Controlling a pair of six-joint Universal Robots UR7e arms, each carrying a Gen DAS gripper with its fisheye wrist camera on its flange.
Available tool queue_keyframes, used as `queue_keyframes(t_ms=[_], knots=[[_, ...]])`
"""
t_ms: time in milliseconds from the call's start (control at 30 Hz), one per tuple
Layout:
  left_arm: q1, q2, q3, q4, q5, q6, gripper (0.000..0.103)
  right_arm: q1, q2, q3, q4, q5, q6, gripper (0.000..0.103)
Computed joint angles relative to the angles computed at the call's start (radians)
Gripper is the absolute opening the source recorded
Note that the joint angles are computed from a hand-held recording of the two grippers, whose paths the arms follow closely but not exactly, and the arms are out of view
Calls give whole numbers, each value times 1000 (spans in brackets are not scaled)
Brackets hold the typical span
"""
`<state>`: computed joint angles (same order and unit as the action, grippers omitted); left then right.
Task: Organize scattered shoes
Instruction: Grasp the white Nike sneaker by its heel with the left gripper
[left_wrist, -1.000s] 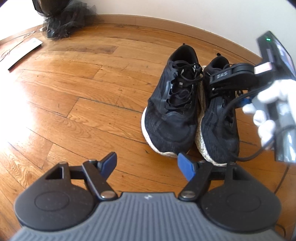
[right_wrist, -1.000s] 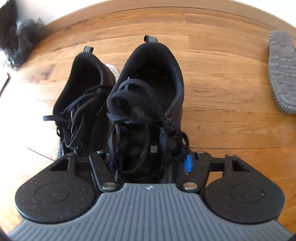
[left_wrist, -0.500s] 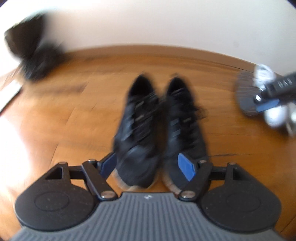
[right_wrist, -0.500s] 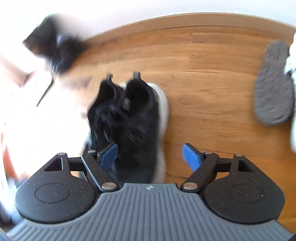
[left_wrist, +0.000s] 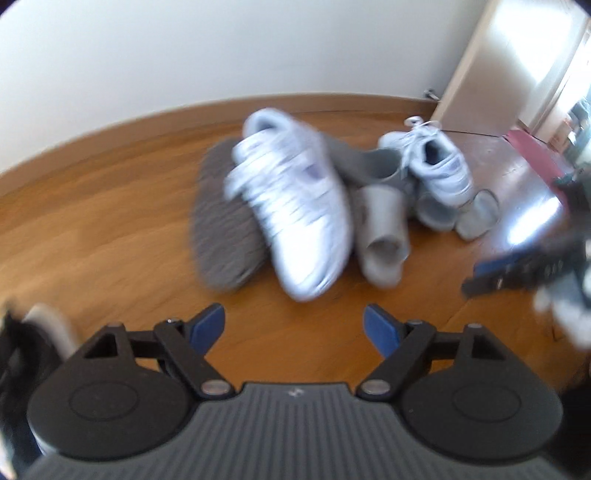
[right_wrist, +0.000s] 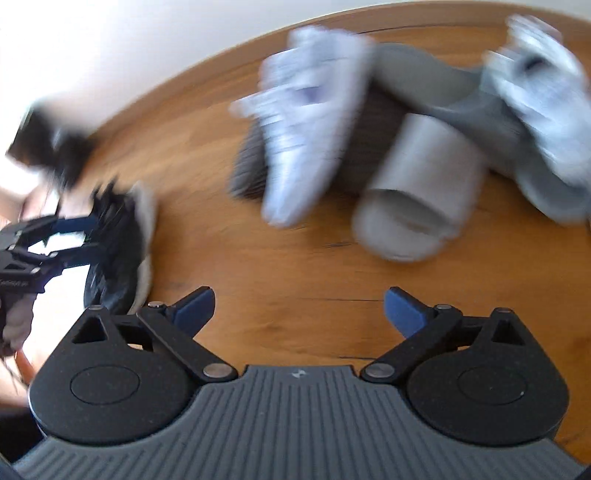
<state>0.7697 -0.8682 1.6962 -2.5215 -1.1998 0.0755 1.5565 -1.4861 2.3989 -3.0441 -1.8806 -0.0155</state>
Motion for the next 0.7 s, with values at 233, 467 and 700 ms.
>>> queue_keyframes(t_ms=[233,467,700], knots=[[-63,196,-106,-20,-142,-292,83,-235,-147,165,-133,99,74,100],[-137,409,-230,-141,-173,-410,88,-442,-283,267,-236,200,38,100],[-157,595,-403,-175,-60,-566,88,-607,-369,336,-284,305,30,100]])
